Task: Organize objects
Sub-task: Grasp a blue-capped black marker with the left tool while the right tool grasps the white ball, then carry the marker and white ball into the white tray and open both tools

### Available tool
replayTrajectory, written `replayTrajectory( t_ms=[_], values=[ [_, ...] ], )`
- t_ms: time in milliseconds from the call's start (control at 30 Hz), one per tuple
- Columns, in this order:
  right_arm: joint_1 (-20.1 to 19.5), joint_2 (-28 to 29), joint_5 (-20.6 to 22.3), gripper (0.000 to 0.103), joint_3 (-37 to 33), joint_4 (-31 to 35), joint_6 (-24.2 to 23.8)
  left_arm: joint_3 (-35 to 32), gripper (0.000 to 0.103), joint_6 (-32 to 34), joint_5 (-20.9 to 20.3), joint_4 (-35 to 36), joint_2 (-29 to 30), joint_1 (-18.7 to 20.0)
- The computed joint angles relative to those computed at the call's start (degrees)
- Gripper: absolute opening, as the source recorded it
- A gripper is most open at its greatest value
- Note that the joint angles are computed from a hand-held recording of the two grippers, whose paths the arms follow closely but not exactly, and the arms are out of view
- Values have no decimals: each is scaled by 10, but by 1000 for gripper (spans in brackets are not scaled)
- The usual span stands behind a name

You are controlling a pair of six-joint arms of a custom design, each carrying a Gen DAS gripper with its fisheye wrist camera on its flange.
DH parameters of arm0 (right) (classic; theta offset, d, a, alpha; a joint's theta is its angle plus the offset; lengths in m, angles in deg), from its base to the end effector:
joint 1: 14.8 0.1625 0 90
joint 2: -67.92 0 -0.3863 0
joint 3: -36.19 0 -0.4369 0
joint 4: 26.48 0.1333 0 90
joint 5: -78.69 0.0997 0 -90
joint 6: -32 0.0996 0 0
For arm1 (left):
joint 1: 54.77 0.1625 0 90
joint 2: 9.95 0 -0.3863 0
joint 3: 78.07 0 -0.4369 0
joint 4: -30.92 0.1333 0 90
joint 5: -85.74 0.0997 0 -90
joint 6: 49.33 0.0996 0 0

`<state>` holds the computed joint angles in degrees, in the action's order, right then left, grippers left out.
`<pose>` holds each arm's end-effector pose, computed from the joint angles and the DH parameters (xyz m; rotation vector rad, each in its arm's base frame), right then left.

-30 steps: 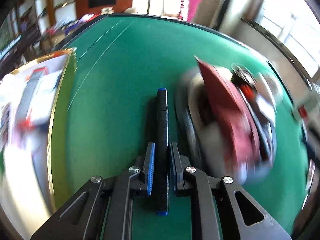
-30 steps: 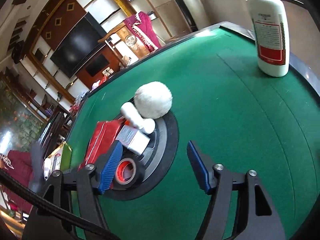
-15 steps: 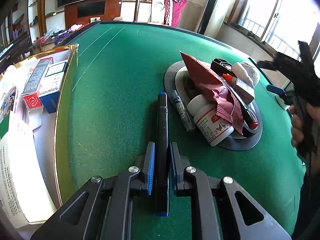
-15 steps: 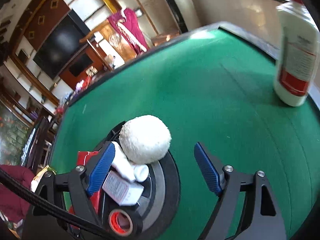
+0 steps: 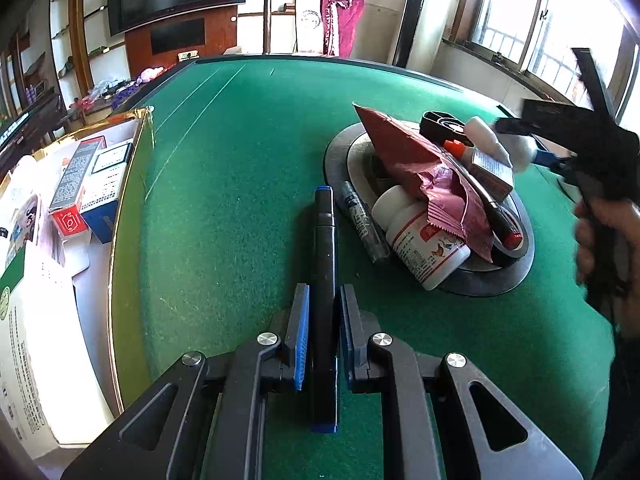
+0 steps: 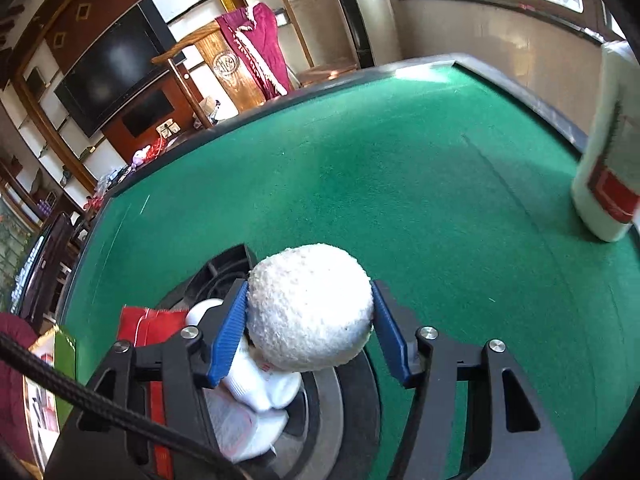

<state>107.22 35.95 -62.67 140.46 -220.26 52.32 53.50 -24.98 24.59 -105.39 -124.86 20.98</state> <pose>0.3535 -0.4607 -0.0502 -0.0770 -2.3620 1.0890 0.0808 -0.4184 0.3611 0.6746 2.4484 -0.6107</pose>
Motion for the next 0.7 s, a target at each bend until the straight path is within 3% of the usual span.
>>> replayTrajectory(
  t_ms=[200, 333, 467, 700],
  values=[
    [54, -34, -15, 59, 73, -55, 9, -5, 12, -2, -18, 7, -1, 7],
    [85, -34, 17, 59, 110, -121, 8, -17, 12, -13, -36, 26, 3, 15],
    [109, -14, 26, 59, 99, -133, -3, -33, 11, -30, -62, 49, 8, 26],
    [119, 22, 65, 59, 61, -98, -28, -24, 12, -20, -59, 25, -4, 17]
  ],
)
